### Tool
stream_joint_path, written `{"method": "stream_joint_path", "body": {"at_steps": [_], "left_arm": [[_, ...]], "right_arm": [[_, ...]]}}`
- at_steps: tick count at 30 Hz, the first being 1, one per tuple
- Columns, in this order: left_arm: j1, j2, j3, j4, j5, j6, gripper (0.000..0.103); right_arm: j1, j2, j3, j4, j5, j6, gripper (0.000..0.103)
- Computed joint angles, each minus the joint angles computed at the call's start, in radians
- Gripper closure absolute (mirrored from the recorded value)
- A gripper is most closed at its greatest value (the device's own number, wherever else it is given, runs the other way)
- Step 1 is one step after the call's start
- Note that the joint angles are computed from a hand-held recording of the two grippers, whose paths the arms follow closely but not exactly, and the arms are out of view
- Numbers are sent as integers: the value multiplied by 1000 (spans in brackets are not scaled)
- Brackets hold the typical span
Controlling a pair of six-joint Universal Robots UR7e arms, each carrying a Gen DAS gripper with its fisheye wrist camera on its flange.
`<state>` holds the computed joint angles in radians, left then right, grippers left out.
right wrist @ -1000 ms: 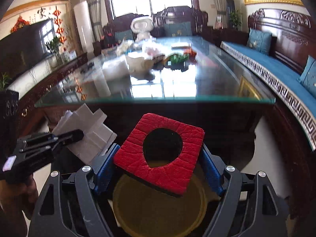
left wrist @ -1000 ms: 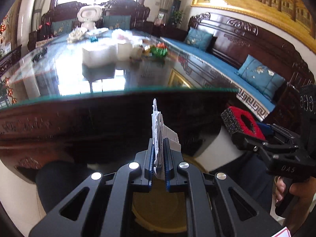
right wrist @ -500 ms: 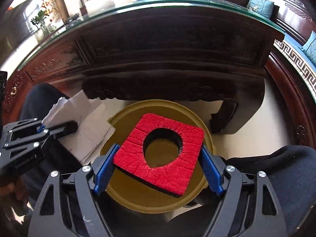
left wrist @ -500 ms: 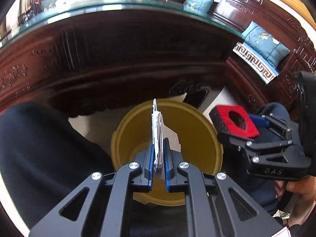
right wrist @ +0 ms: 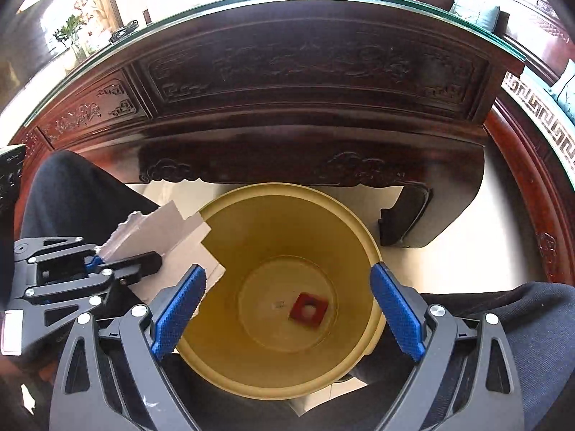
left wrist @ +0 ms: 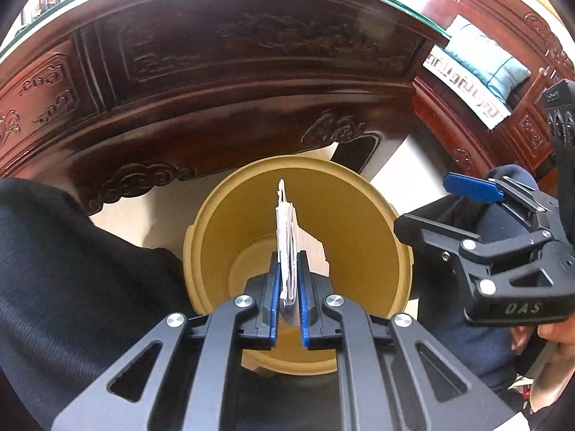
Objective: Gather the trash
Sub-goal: 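Open the right tool dropping the cushion while the left tool drops the tissues into the bin, then raise both open tools back up toward the table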
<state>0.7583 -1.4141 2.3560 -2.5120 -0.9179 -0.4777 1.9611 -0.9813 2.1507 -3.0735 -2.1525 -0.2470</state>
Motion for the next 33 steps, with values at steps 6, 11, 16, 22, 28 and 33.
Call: {"method": "stream_joint_path", "body": {"at_steps": [6,11,16,22,28,33], "left_arm": [[27,50,-30,-19,-36,31,90],[29,74,-41,-22,-43,41,66],[22,80,-46,-17,-18,32,60],[22,76,-47,-6,-6,17,60],[16,68,-46,6,15,16,60],[19,51,-43,5,29,6,60]], "right_arm": [[-4,-14,10,8,7,3,14],[-8,-22,18,1,0,6,14],[-16,-32,25,2,-10,7,14],[-17,-36,27,1,-5,3,14],[-15,-33,22,7,-7,2,14],[-13,-30,15,14,-8,4,15]]}}
